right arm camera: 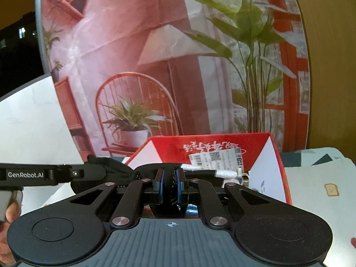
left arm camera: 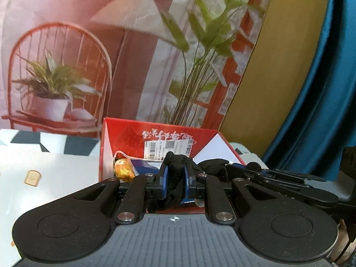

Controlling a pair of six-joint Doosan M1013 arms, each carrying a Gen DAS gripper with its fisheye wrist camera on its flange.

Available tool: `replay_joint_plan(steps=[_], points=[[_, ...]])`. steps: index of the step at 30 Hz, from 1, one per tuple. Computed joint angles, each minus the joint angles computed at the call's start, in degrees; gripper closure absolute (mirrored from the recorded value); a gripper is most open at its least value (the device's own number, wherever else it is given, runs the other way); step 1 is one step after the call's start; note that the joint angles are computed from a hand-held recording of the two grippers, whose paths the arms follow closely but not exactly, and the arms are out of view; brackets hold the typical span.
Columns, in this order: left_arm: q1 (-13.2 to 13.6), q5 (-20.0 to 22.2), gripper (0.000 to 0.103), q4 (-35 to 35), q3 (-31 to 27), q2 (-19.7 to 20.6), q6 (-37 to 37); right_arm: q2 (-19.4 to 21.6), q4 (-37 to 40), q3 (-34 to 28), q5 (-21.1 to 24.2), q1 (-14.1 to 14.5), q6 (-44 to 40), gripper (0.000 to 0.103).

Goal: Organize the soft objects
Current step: 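Lift the black gloves and lower them into the red box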

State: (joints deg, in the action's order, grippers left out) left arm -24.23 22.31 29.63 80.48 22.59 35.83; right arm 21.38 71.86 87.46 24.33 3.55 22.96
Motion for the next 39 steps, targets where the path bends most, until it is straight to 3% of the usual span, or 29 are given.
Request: replay_joint_plan(steps=[4, 6, 13, 21, 27, 39], points=[[1.89, 4.19, 0.087, -15.69, -4.20, 3.11, 12.57, 2.43, -12.92, -3.92, 0.50, 0.20, 13.45, 0.093], [2.35, 6.91, 0.087, -18.83, -5.80, 4.49, 15.34, 3.68, -18.98, -5.68, 1.78, 0.15, 20.24, 0.093], [3.63, 16.91, 0.087, -25.70, -12.48, 9.16, 22.24, 7.94, -34.65, -11.20, 8.99, 0.18, 39.14, 0.093], [4.06, 26.86, 0.087, -26.99, -19.47, 13.91, 27.82, 12.31, -44.81, -17.29, 15.82, 0.90, 49.97, 0.093], [4.00, 29.33, 0.087, -26.29, -21.23, 15.32, 28.47, 14.06, -48.71, -19.88, 18.74, 1.48, 53.44, 0.093], [4.10, 29.35, 0.083, -26.50, -20.74, 15.20, 28.05, 15.56, -50.76, -22.31, 22.52, 1.61, 56.91, 0.093]])
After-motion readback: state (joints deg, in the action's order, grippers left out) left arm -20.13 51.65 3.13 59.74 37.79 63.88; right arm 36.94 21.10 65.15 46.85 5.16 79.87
